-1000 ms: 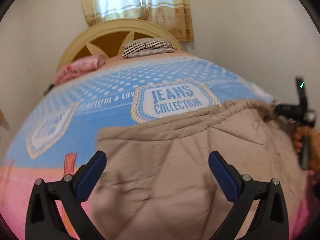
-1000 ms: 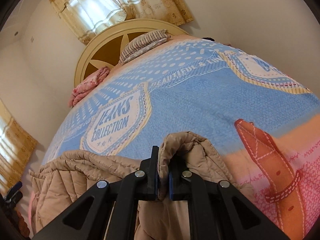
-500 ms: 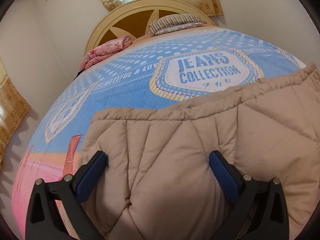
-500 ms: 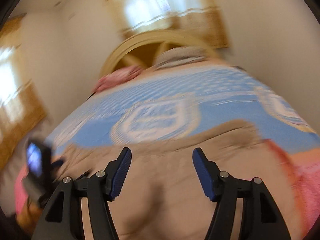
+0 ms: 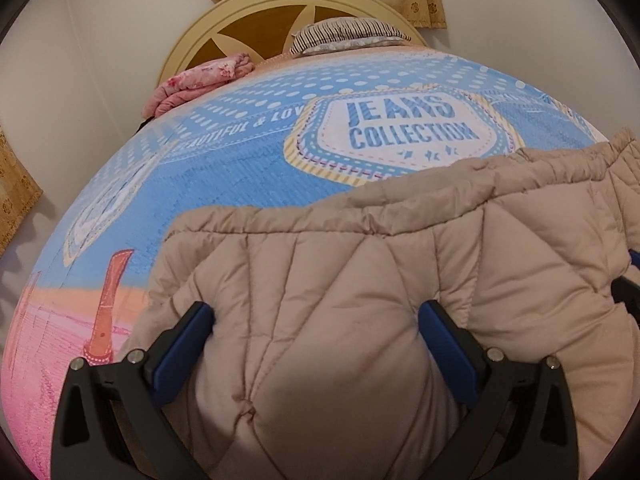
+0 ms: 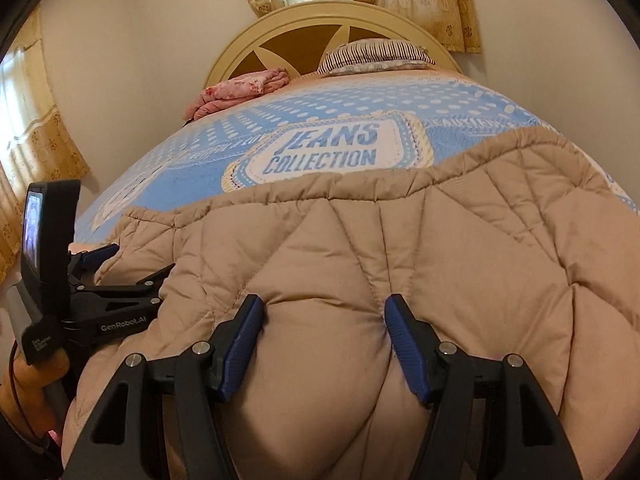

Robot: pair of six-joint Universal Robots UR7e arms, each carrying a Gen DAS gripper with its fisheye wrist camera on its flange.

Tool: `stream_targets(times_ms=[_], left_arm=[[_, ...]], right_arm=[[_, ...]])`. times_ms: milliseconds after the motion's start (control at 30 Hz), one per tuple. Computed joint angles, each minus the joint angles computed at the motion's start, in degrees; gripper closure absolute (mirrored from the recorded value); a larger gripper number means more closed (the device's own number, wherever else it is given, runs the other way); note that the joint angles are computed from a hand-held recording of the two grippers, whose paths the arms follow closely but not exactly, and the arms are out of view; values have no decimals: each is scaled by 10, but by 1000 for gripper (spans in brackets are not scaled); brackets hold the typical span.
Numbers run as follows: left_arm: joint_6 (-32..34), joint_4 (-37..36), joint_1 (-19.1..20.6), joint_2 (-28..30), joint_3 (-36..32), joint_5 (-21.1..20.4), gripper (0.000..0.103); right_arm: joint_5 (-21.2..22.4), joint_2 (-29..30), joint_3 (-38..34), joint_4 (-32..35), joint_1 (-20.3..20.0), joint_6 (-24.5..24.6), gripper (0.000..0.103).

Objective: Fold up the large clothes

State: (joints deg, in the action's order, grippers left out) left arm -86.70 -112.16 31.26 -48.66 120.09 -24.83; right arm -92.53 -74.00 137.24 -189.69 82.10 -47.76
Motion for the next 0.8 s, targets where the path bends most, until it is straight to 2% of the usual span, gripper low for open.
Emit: stream_targets(times_ms=[300,800], left_arm=[[14,-24,5,1,5,-1,0],[21,-39,8,4,7,0,0]], right_arm=[[-5,6,2,-3,-6,1,39],[-68,38,-2,-36,15,-10,38]])
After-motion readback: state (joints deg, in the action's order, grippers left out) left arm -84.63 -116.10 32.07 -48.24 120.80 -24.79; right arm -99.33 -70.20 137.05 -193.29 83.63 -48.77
